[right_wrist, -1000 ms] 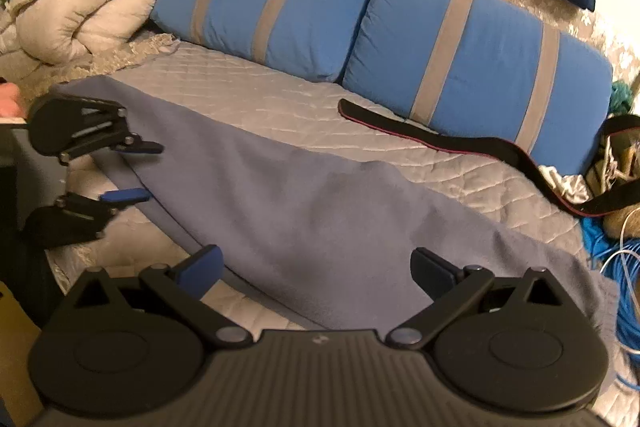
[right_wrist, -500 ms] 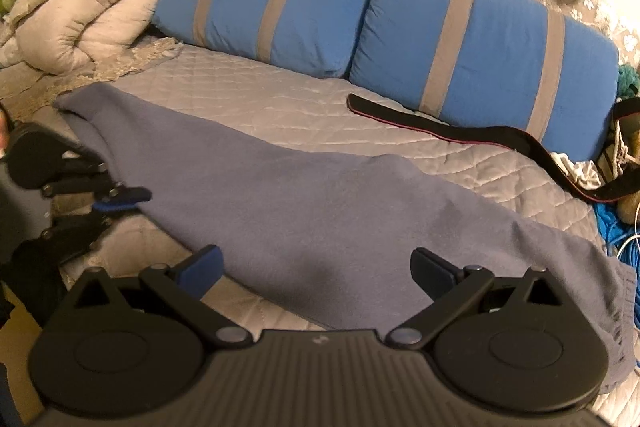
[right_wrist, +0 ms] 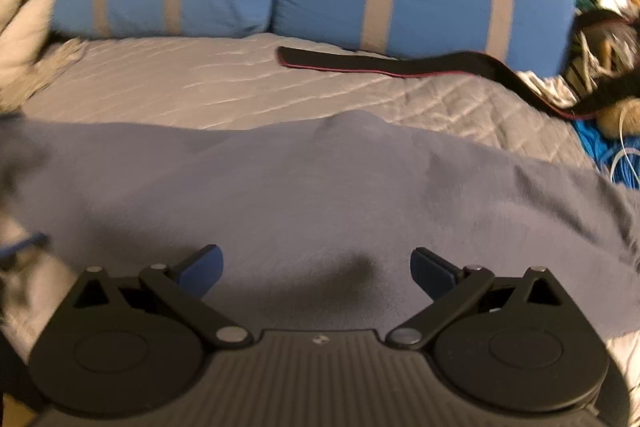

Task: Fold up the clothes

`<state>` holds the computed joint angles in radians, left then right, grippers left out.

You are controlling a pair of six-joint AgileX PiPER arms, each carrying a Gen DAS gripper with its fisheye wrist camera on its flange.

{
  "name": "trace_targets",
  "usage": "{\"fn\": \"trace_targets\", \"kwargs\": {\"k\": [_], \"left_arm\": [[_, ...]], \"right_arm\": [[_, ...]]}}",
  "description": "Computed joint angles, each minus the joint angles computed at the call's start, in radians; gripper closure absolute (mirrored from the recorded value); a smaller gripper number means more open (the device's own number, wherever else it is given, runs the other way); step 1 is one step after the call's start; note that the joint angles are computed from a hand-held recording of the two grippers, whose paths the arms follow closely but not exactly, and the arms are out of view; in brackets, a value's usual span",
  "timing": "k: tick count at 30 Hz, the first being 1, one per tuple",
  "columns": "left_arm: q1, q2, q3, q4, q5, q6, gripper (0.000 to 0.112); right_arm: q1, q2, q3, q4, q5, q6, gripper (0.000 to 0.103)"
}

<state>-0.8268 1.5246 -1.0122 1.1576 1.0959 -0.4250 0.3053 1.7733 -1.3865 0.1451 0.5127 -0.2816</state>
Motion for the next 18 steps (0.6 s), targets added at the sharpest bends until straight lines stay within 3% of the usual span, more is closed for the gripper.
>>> {"fn": "trace_targets", "kwargs": {"k": [3,6,10,11,15,17,18], "left_arm": [[0.082,-0.019,-0.092,-0.031,-0.048,0.016,0.032],[0.200,0.006,-0.224,-0.134,-0.166,0.064,0.032],[0.381,0.102,-0.404,-0.503,-0.370,0.318,0.032],[0.414,0.147,-0.461,-0.603,-0.379,0.398,0.032],[0.541,0.334,-0.709,-0.952,-0.307,0.674,0.033],[0.604,0.426,-0.839,-1.109,-0.215,0.782,0.039],[0.634,0.474,-0.908,-1.176,-0.157,0.821,0.049]], "right_arm": [[0.005,0.037,0.001,-0.051,-0.018,0.107,0.000],[0.006,0.042,0.037,-0.056,-0.062,0.138,0.000],[0.010,0.030,0.083,-0.038,-0.128,0.125,0.000],[0.010,0.030,0.090,-0.030,-0.140,0.116,0.000],[0.006,0.033,0.100,0.012,-0.173,0.078,0.000],[0.004,0.034,0.106,0.043,-0.185,0.053,0.000],[0.004,0.035,0.107,0.055,-0.190,0.041,0.000]]}}
